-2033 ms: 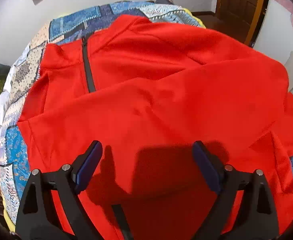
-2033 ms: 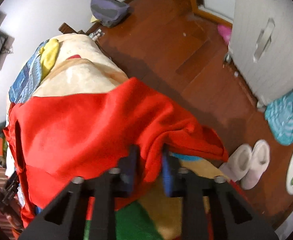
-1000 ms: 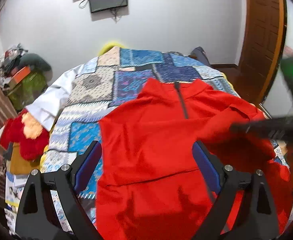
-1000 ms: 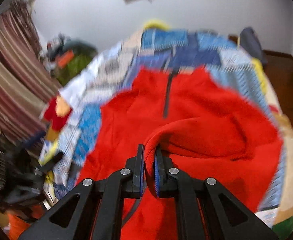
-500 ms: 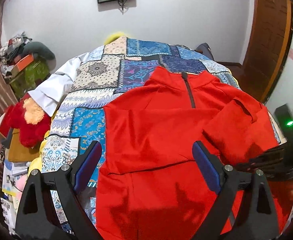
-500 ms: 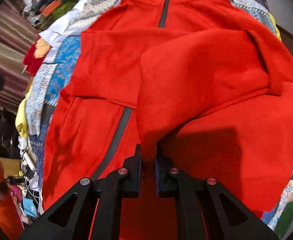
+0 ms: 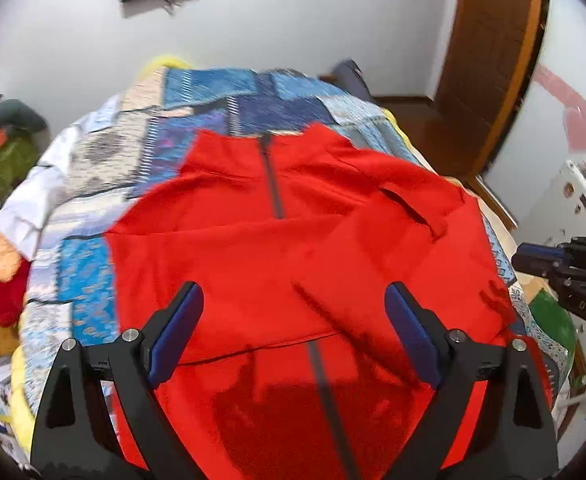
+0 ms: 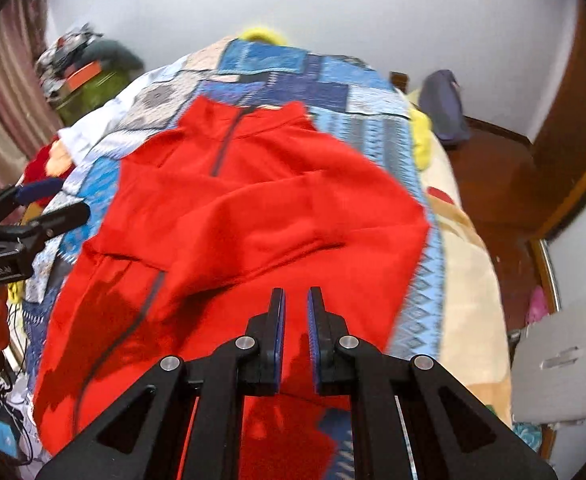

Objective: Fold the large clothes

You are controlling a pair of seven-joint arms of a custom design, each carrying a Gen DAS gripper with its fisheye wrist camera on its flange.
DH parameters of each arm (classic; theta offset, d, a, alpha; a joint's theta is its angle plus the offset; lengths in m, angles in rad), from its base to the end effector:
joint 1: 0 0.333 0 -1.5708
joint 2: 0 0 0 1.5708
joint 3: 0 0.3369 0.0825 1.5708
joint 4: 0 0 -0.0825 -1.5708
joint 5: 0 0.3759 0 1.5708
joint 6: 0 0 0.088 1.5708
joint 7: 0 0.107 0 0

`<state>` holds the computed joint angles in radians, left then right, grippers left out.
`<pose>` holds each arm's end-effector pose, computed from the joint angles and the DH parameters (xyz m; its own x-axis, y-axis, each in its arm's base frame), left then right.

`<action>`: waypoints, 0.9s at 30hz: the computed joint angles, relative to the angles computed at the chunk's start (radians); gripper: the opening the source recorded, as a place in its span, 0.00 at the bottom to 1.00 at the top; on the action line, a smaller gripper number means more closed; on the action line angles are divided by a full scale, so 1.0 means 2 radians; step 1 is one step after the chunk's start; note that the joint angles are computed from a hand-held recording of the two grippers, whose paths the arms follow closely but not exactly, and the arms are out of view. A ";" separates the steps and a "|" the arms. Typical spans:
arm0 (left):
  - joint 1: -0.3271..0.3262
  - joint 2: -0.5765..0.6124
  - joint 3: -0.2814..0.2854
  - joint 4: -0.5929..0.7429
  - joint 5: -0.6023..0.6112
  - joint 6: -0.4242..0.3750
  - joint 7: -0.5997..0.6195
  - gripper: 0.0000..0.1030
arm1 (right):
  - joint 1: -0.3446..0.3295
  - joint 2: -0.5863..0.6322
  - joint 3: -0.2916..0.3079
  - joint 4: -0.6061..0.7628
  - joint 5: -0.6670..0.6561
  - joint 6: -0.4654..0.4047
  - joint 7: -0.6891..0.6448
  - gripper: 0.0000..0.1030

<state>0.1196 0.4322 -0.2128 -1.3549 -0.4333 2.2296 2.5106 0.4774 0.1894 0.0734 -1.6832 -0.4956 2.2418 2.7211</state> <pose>0.7235 -0.0470 0.5546 -0.7196 -0.6944 0.0010 -0.5531 0.5722 -0.6055 0.5627 0.3248 0.5508 -0.3316 -0.9393 -0.0879 -0.7869 0.3268 -0.5234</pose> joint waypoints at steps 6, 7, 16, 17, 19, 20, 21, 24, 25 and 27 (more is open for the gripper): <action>-0.051 0.027 -0.002 0.013 0.065 -0.025 -0.026 0.90 | -0.025 -0.032 -0.002 -0.081 0.033 0.036 0.023 0.07; -0.062 0.034 -0.001 0.018 0.079 -0.031 -0.033 0.90 | -0.028 -0.034 -0.002 -0.092 0.037 0.042 0.022 0.07; -0.123 0.069 -0.005 0.018 0.149 0.006 -0.042 0.63 | -0.044 -0.040 -0.001 -0.144 0.053 0.095 0.023 0.07; -0.128 0.072 -0.003 0.019 0.160 0.011 -0.046 0.55 | -0.046 -0.041 -0.001 -0.149 0.059 0.103 0.023 0.07; -0.135 0.077 -0.001 0.016 0.176 0.021 -0.050 0.30 | -0.048 -0.041 -0.001 -0.153 0.060 0.109 0.024 0.07; -0.134 0.075 -0.004 0.008 0.176 0.034 -0.050 0.25 | -0.047 -0.040 -0.001 -0.152 0.058 0.107 0.025 0.07; -0.133 0.070 -0.004 -0.001 0.177 0.050 -0.050 0.11 | -0.047 -0.039 -0.001 -0.150 0.054 0.104 0.025 0.07; -0.116 0.055 -0.017 -0.020 0.162 0.085 -0.032 0.06 | -0.045 -0.040 -0.002 -0.145 0.039 0.104 0.028 0.07; -0.106 0.051 -0.024 -0.018 0.149 0.085 -0.022 0.06 | -0.044 -0.040 -0.002 -0.142 0.031 0.103 0.031 0.07; -0.093 0.045 -0.030 -0.009 0.125 0.101 -0.013 0.06 | -0.042 -0.040 -0.003 -0.133 0.015 0.095 0.039 0.07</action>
<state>-0.0655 0.5223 -0.2732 -1.3725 -0.1836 2.4313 2.4853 0.3939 0.1097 0.0678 -1.9489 -0.4657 2.4323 2.7985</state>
